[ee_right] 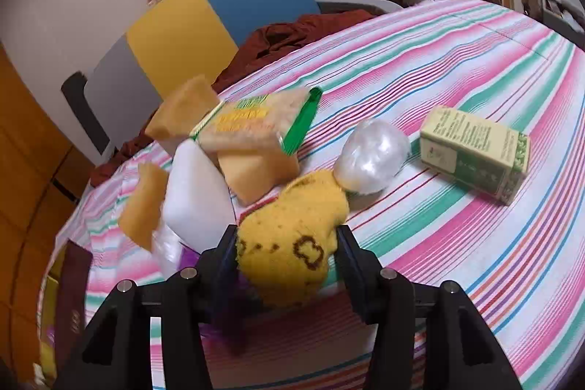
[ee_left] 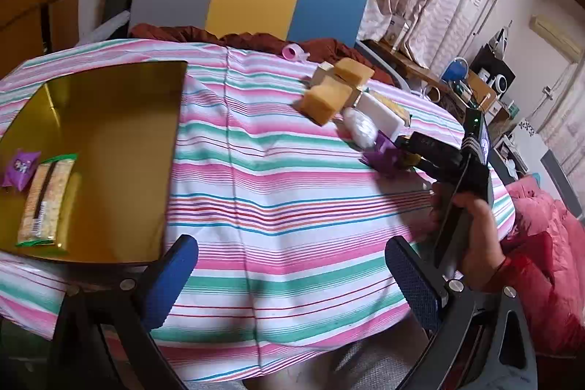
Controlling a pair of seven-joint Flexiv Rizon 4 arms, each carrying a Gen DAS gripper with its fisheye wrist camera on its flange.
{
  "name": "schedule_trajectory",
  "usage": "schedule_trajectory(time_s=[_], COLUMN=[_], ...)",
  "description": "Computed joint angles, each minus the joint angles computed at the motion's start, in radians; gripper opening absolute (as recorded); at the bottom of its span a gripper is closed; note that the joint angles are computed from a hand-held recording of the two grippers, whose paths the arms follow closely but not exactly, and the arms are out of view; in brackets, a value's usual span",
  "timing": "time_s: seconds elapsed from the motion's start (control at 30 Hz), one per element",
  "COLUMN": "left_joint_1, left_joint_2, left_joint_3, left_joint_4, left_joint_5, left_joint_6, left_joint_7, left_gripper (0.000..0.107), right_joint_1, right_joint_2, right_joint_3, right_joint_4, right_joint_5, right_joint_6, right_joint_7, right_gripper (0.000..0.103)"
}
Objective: Organize objects
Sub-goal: 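Grasp the yellow fuzzy sponge with the right tool while the left grasps a purple packet, then carry the purple packet and yellow sponge over the gold tray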
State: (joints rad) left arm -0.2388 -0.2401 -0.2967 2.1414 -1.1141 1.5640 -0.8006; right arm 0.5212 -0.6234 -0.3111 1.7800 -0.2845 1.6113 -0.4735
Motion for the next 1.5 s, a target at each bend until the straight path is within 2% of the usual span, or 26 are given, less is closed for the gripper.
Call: schedule_trajectory(time_s=[0.03, 0.1, 0.27, 0.43, 0.57, 0.7, 0.83, 0.87, 0.97, 1.07, 1.13, 1.17, 1.23, 1.5], left_joint_1=[-0.009, -0.012, -0.015, -0.035, -0.082, -0.074, -0.054, -0.063, -0.091, -0.129, -0.121, -0.121, -0.094, -0.066], left_joint_2=[-0.007, -0.016, -0.076, -0.163, -0.249, -0.354, -0.466, -0.493, -0.549, -0.593, -0.614, -0.617, -0.613, -0.565], left_joint_3=[0.017, 0.030, 0.054, 0.088, 0.137, 0.103, 0.049, 0.059, 0.095, 0.157, 0.147, 0.146, 0.096, 0.050], left_joint_4=[-0.008, -0.020, -0.087, -0.200, -0.321, -0.467, -0.627, -0.672, -0.773, -0.852, -0.890, -0.893, -0.871, -0.751], left_joint_5=[0.039, 0.103, 0.285, 0.464, 0.605, 0.696, 0.751, 0.764, 0.804, 0.869, 0.873, 0.878, 0.867, 0.849], left_joint_6=[-0.009, -0.019, -0.052, -0.086, -0.099, -0.114, -0.171, -0.200, -0.278, -0.342, -0.410, -0.407, -0.387, -0.283], left_joint_7=[-0.028, -0.067, -0.180, -0.285, -0.354, -0.336, -0.316, -0.319, -0.333, -0.351, -0.348, -0.351, -0.306, -0.223], left_gripper=[0.103, 0.103, 0.103, 0.103, 0.103, 0.103, 0.102, 0.101, 0.094, 0.080, 0.071, 0.070, 0.054, 0.052], right_joint_1=[0.038, 0.084, 0.276, 0.406, 0.459, 0.453, 0.431, 0.434, 0.444, 0.445, 0.443, 0.443, 0.446, 0.445], right_joint_2=[-0.003, -0.006, -0.023, -0.051, -0.074, -0.078, -0.074, -0.075, -0.080, -0.080, -0.079, -0.079, -0.080, -0.079], right_joint_3=[-0.053, -0.101, -0.316, -0.456, -0.510, -0.494, -0.460, -0.461, -0.468, -0.467, -0.465, -0.464, -0.467, -0.466], right_joint_4=[0.022, 0.041, 0.115, 0.176, 0.197, 0.197, 0.196, 0.194, 0.192, 0.190, 0.190, 0.189, 0.189, 0.189], right_joint_5=[-0.026, 0.017, 0.135, 0.267, 0.336, 0.371, 0.410, 0.417, 0.433, 0.440, 0.443, 0.445, 0.447, 0.447], right_joint_6=[0.032, 0.064, 0.100, 0.124, 0.135, 0.157, 0.190, 0.188, 0.184, 0.182, 0.184, 0.184, 0.182, 0.180], right_joint_7=[0.030, 0.014, 0.049, 0.068, 0.074, 0.063, 0.037, 0.031, 0.021, 0.015, 0.012, 0.010, 0.009, 0.007], right_gripper=[0.048, 0.043, 0.041, 0.041, 0.041, 0.041, 0.042, 0.042, 0.042, 0.042, 0.042, 0.042, 0.042, 0.042])
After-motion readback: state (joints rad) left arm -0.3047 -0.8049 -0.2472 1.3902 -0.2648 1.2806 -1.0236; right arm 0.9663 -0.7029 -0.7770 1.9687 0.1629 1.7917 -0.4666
